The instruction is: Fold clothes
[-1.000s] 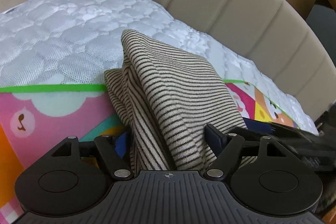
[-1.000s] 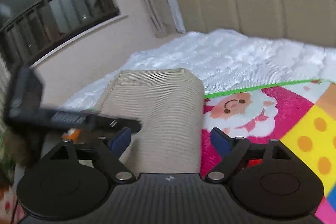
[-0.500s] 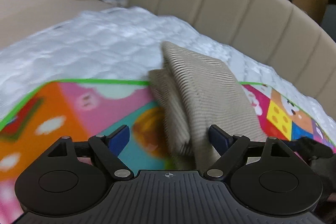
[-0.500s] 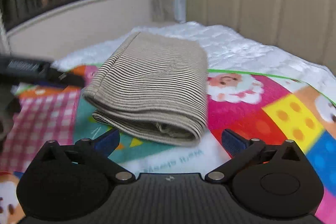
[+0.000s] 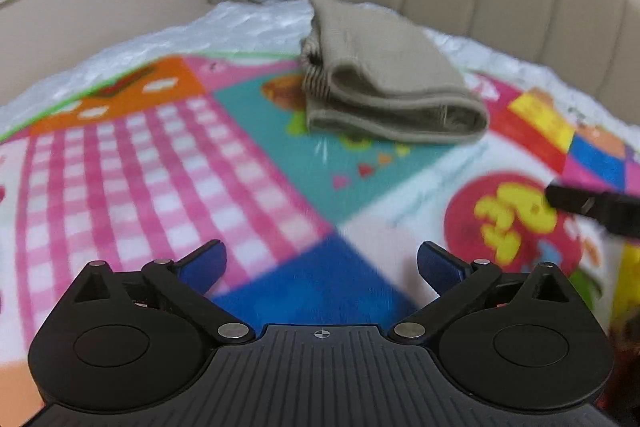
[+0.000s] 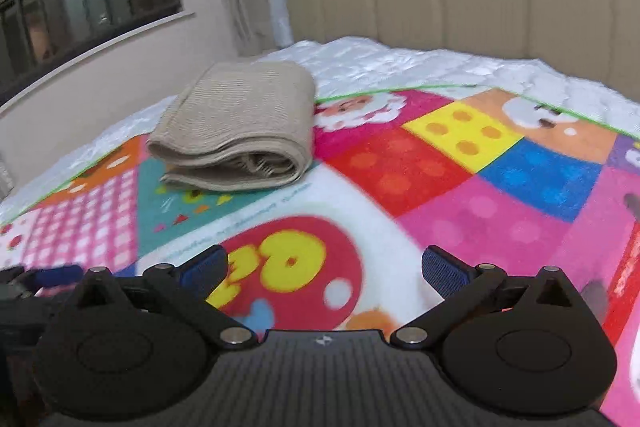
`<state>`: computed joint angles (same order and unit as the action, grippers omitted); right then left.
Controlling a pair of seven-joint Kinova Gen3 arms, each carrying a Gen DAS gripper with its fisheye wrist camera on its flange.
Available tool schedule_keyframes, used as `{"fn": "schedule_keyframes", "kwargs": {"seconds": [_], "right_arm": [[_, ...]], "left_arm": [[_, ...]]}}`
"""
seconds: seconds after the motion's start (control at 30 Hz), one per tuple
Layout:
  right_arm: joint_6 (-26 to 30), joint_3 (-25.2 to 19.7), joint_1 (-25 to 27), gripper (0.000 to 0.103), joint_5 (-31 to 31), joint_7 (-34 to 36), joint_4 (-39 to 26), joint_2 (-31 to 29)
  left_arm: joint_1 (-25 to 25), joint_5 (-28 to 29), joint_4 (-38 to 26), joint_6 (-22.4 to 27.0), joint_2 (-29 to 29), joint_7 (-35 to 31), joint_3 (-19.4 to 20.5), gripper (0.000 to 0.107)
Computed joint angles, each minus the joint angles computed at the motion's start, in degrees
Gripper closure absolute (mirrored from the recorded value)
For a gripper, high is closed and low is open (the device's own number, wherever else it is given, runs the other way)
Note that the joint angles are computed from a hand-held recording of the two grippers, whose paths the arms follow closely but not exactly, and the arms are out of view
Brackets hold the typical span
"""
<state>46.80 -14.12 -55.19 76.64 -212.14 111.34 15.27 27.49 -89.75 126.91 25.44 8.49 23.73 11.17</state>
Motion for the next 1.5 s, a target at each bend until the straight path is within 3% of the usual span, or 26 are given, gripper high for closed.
{"fn": "schedule_keyframes", "kwargs": {"seconds": [0.07, 0.13, 0.23, 0.3, 0.7, 1.5], "right_arm": [[-1.5, 0.1, 0.4, 0.0, 0.9, -1.4, 0.6, 0.0], [-3.3, 0.3, 1.3, 0.0, 1.4, -3.6, 1.3, -0.3], [-6.3, 0.6, 2.8, 0.0, 2.2, -7.1, 2.4, -0.8], [-6.5, 0.4, 3.0, 0.0, 2.7, -8.1, 2.6, -0.8], [-3.9, 1.1, 1.5, 0.0, -3.0, -0.1, -0.7, 0.6], [-2.9, 2.4, 0.2, 0.0, -7.2, 6.1, -2.9, 1.5]], "left_arm": [[-0.5, -2.3, 0.5, 1.9, 0.6, 2.3, 1.6, 0.004], [-3.6, -4.3, 1.0, 0.0, 0.3, 4.5, 3.1, 0.004], [-2.0, -5.9, 1.8, -1.5, -0.4, 6.9, 0.8, 0.004], [-1.4, -5.4, 1.8, -0.1, 0.0, 6.6, 1.4, 0.004], [-0.8, -4.0, 1.7, 0.4, 0.1, 5.7, 1.5, 0.004], [-1.5, -4.4, 1.8, -0.8, -0.1, 5.6, 1.2, 0.004]]}}
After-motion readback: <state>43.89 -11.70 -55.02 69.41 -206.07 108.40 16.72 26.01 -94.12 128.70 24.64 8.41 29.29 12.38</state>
